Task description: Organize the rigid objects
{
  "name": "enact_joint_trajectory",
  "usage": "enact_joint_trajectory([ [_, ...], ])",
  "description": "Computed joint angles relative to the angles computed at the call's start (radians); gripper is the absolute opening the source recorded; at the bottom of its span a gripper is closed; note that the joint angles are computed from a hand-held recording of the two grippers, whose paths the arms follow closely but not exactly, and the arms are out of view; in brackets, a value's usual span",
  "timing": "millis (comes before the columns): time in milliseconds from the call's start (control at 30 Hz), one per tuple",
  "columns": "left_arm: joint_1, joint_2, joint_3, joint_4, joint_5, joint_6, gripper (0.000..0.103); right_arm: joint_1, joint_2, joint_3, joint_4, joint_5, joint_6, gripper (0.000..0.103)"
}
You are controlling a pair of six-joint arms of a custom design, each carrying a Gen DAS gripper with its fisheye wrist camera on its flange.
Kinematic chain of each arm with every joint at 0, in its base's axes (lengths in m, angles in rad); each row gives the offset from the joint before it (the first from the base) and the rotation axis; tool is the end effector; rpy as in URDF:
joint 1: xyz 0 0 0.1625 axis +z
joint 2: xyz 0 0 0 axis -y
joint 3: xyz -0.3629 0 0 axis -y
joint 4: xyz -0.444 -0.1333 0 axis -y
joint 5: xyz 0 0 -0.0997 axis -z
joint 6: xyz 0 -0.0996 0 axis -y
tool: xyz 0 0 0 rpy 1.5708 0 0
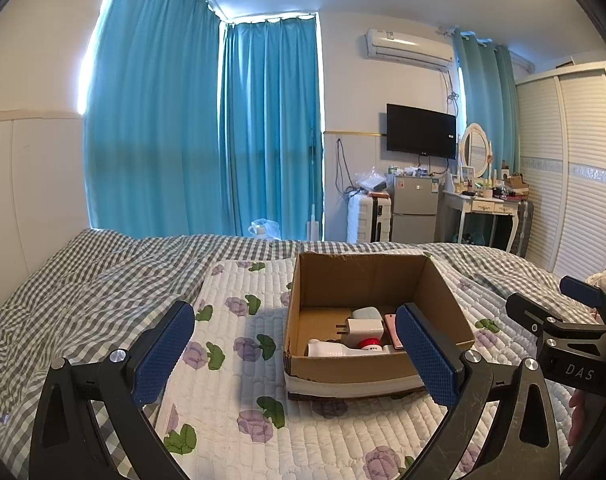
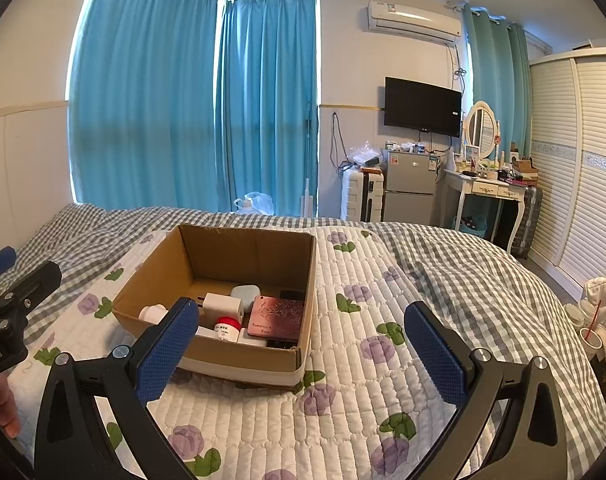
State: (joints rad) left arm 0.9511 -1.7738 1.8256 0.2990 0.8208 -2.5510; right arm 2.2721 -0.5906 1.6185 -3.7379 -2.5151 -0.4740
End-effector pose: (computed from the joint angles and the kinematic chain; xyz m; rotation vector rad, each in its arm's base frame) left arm -0.0711 -0.4461 0.3763 0.6963 1.9894 -1.4318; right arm 0.4438 -0.4440 0.0506 0.5547 -1.9920 1.3643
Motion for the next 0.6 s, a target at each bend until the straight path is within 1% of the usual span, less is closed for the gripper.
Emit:
enact_joint_trajectory([
  [333,0.006,0.004,-0.002,-0.001,0.005,0.003,0.103,0.000,0.003,-0.003,0.007,-0.005,0.005,0.103],
  [600,0.016,0.012,-0.010,0.011,0.010,-0.019,0.103,-0.001,0.006,-0.004,0.011,-0.011,0.009,0.103],
])
